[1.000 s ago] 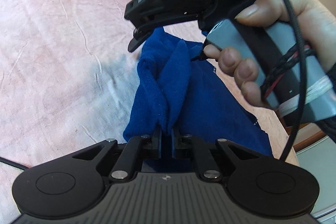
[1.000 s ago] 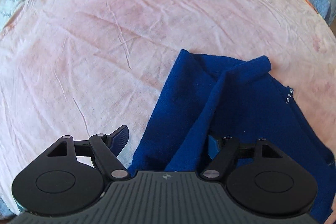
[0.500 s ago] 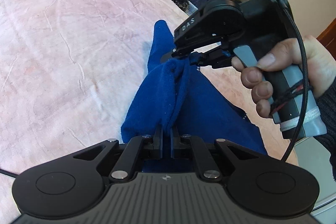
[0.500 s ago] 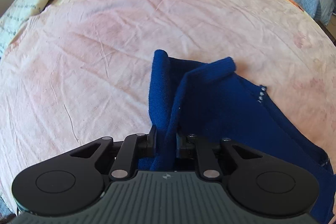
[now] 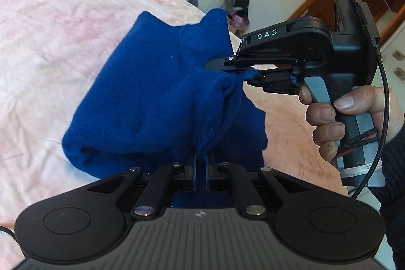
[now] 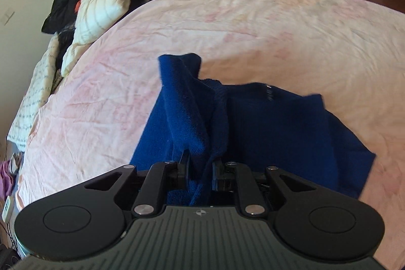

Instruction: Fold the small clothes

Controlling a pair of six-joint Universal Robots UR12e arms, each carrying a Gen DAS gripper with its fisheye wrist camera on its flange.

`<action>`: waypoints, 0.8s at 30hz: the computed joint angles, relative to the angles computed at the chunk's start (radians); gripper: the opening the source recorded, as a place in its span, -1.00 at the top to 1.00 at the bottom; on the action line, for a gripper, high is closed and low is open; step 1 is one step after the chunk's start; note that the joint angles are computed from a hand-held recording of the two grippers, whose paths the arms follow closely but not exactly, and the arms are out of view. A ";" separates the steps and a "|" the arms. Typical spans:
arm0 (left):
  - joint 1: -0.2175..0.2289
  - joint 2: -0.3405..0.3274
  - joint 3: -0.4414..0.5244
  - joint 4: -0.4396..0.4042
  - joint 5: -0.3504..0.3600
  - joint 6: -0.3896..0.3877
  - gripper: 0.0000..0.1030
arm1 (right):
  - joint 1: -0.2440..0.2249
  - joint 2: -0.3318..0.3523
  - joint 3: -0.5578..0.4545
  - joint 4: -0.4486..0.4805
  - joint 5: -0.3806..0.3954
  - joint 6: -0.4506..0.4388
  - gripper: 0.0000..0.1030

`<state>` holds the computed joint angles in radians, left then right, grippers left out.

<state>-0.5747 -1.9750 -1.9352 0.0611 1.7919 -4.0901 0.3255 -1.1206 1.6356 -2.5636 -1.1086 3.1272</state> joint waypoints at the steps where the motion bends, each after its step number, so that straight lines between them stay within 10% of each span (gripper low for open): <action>1: -0.004 -0.009 0.014 -0.014 -0.016 0.006 0.88 | -0.011 -0.004 0.014 -0.011 0.002 0.009 0.65; 14: -0.026 -0.059 0.095 -0.104 -0.119 0.071 0.88 | -0.091 0.007 0.092 -0.110 0.061 0.101 0.67; 19: -0.004 -0.065 0.067 0.006 -0.243 0.102 0.85 | -0.098 0.014 0.109 -0.159 0.076 0.145 0.53; 22: 0.019 -0.031 -0.001 0.136 -0.345 0.212 0.58 | -0.114 0.000 0.140 -0.220 0.110 0.229 0.30; 24: 0.003 0.007 -0.062 0.218 -0.249 0.293 0.09 | -0.128 -0.023 0.188 -0.320 0.129 0.297 0.12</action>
<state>-0.5716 -1.9676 -1.9971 0.2791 1.5430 -3.7971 0.1977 -1.1438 1.8237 -2.8838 -0.9791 3.4247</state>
